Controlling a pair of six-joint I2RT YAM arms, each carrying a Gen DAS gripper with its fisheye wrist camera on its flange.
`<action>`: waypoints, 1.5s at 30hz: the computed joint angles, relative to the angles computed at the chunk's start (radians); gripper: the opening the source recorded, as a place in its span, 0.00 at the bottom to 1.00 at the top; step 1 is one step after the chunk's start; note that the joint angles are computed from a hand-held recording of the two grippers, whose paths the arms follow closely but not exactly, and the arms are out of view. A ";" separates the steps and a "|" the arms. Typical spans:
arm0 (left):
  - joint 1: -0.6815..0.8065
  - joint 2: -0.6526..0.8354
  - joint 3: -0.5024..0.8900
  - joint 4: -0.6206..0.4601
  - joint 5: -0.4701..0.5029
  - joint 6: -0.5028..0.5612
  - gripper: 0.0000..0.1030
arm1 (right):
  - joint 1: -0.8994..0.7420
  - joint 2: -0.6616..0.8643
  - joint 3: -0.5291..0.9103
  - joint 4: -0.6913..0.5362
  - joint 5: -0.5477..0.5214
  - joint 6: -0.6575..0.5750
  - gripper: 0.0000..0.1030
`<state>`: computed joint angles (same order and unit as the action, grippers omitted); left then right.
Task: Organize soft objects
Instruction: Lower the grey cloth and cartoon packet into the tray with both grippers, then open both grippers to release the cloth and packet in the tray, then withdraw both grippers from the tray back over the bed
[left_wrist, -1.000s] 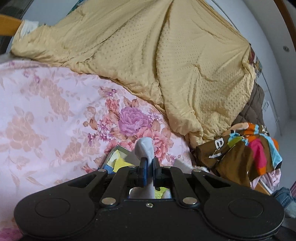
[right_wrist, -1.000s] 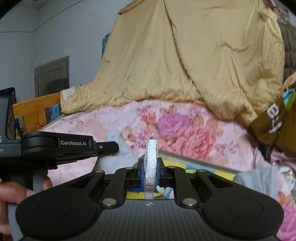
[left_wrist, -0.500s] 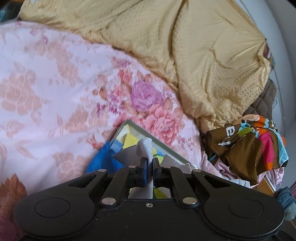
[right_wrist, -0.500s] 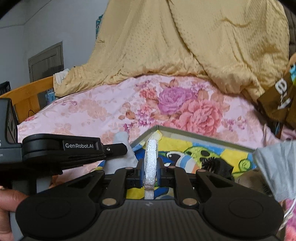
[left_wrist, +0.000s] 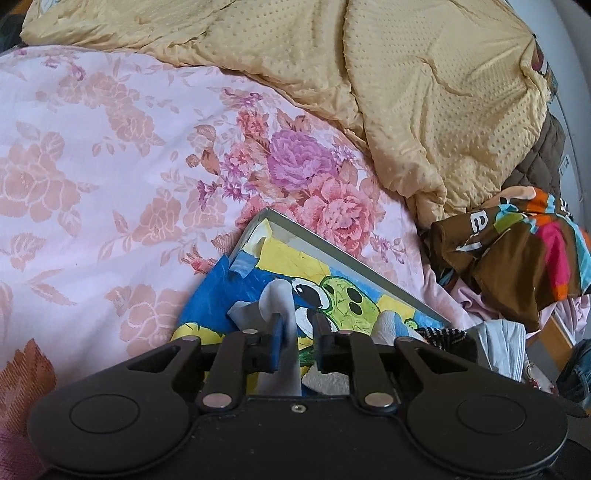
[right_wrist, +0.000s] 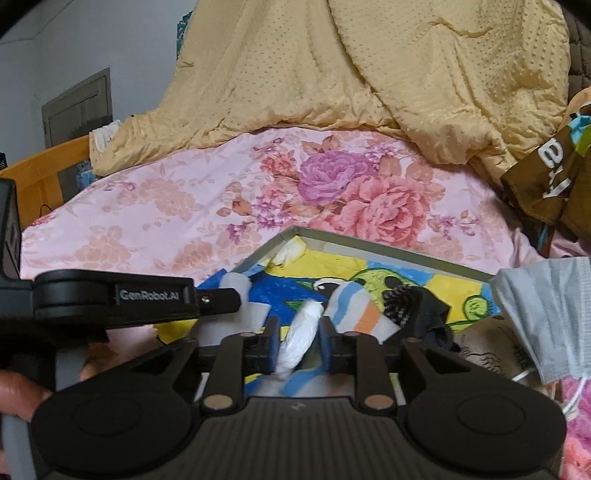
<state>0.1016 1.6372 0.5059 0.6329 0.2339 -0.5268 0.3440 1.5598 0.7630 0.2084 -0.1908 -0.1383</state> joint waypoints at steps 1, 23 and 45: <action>-0.002 -0.007 -0.001 -0.004 -0.006 0.004 0.18 | -0.004 -0.005 -0.001 -0.002 0.000 -0.001 0.33; -0.178 -0.655 -0.135 -0.430 -0.336 0.168 0.79 | -0.146 -0.497 -0.206 -0.077 -0.079 -0.011 0.86; -1.272 -1.103 0.001 -1.312 -1.363 -0.348 0.99 | -1.053 -0.980 -0.189 -0.777 -0.878 -0.242 1.00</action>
<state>-1.1702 0.5345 0.5067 -0.6795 -1.1289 -0.8745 -0.7091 0.5797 0.5741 -0.5682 -1.0685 -0.3799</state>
